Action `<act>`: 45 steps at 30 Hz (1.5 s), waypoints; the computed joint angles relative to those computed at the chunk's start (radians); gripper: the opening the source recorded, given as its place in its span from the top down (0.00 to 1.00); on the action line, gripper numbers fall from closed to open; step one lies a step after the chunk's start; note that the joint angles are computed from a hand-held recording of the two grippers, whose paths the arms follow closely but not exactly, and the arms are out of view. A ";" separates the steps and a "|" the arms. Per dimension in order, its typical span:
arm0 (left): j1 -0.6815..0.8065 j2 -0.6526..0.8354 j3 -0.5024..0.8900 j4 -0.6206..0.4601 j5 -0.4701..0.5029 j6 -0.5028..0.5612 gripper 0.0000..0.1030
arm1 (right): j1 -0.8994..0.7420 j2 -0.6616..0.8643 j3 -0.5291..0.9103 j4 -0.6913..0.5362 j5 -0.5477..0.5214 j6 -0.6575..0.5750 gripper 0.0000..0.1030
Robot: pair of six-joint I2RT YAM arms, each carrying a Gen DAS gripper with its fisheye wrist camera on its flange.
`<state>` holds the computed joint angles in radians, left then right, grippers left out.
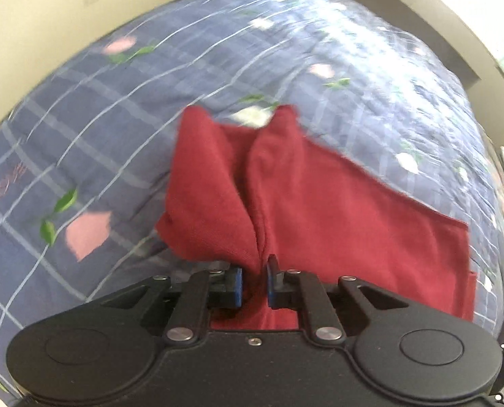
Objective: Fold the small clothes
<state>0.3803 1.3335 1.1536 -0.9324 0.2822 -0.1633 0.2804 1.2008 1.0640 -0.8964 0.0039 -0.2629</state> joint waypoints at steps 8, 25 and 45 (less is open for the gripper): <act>-0.463 0.030 0.191 -0.017 -0.157 -0.096 0.88 | -0.435 -0.079 0.022 -0.089 -0.142 -0.271 0.00; -0.891 0.171 0.211 0.074 -0.120 -0.322 0.42 | -0.736 0.099 0.081 -0.098 -0.198 -0.402 0.00; -0.685 -0.102 0.024 -0.112 -0.253 -0.572 0.03 | -0.357 0.376 0.369 -0.077 -0.469 -0.031 0.00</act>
<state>-0.3042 1.2313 1.1781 -1.0441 0.0291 -0.7354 -0.0765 1.5769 1.4331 -0.9730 -0.4655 -0.2942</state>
